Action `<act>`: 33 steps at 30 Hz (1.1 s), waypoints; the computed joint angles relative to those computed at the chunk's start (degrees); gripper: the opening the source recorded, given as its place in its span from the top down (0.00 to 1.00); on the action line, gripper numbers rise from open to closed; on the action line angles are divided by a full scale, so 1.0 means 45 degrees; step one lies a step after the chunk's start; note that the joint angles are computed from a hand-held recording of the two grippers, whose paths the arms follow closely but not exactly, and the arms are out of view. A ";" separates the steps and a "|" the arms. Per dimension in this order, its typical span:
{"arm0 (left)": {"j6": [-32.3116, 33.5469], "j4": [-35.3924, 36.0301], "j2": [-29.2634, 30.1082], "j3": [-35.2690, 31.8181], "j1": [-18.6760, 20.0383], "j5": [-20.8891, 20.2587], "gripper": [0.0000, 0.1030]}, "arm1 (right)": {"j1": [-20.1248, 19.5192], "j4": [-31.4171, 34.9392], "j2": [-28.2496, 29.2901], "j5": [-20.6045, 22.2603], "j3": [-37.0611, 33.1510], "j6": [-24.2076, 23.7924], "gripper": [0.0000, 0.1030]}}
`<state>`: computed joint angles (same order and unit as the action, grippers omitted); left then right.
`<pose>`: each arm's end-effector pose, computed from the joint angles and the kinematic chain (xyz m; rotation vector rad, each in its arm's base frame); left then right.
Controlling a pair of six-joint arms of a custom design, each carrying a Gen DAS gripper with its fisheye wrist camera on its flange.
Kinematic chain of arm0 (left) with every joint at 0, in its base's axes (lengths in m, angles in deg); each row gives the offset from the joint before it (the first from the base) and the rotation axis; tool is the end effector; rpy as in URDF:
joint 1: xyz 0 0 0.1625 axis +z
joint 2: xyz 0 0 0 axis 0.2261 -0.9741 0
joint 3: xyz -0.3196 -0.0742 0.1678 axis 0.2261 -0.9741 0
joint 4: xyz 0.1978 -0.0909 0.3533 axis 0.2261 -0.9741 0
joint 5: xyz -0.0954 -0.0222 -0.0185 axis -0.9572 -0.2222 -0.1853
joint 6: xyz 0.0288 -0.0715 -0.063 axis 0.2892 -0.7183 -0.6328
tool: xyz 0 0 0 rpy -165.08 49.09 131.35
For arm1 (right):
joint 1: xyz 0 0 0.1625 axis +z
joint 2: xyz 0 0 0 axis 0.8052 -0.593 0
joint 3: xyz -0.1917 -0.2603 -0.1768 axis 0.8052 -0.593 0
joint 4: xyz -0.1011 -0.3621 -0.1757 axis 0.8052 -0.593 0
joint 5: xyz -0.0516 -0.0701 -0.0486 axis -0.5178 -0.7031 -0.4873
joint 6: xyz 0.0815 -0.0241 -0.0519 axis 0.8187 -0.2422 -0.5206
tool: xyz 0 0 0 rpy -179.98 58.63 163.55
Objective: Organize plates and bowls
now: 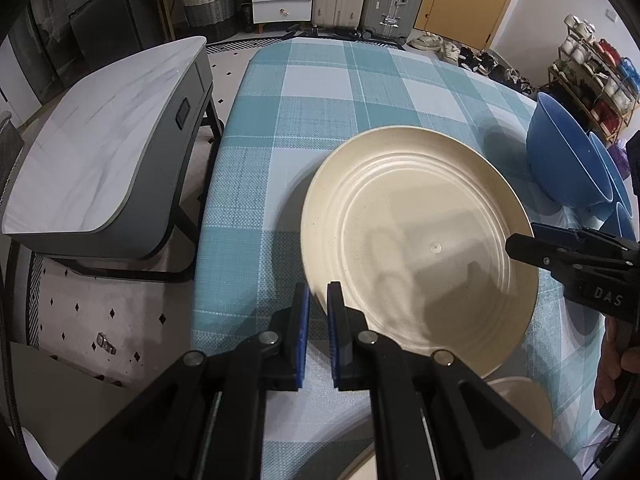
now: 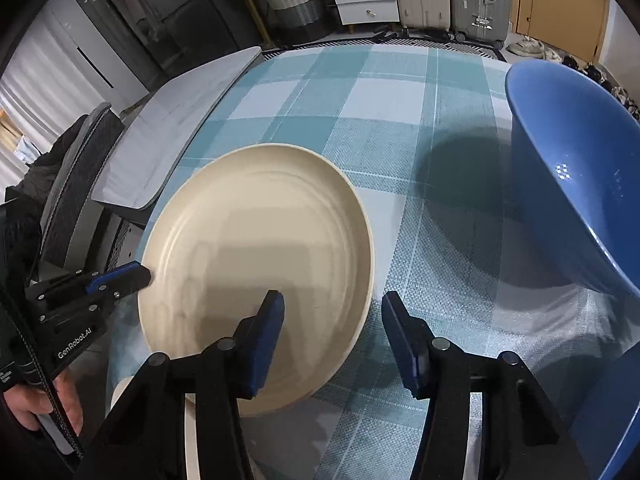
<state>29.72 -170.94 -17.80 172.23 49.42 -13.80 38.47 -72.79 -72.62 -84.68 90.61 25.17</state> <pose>-0.1421 -0.6884 0.1082 0.6316 2.4502 -0.2990 0.1062 -0.6686 0.1089 0.0983 -2.5256 0.5261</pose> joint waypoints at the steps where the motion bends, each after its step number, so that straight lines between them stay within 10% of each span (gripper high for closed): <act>1: 0.0025 0.0008 0.0010 0.0000 -0.0014 0.0027 0.93 | 0.0011 0.0019 0.0042 -0.0077 -0.0037 -0.0039 0.59; 10: 0.0315 -0.0202 -0.0025 0.0089 0.0028 -0.0032 0.93 | -0.0189 0.0478 0.0123 -0.0007 -0.0122 0.0174 0.84; 33: -0.0356 0.1114 0.0060 -0.0500 0.0104 -0.0261 0.92 | -0.0335 0.0049 0.0049 0.0618 -0.0021 0.0368 0.89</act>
<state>28.12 -165.93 -17.53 169.98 49.89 -14.98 36.97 -72.57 -72.40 -81.90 90.52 26.83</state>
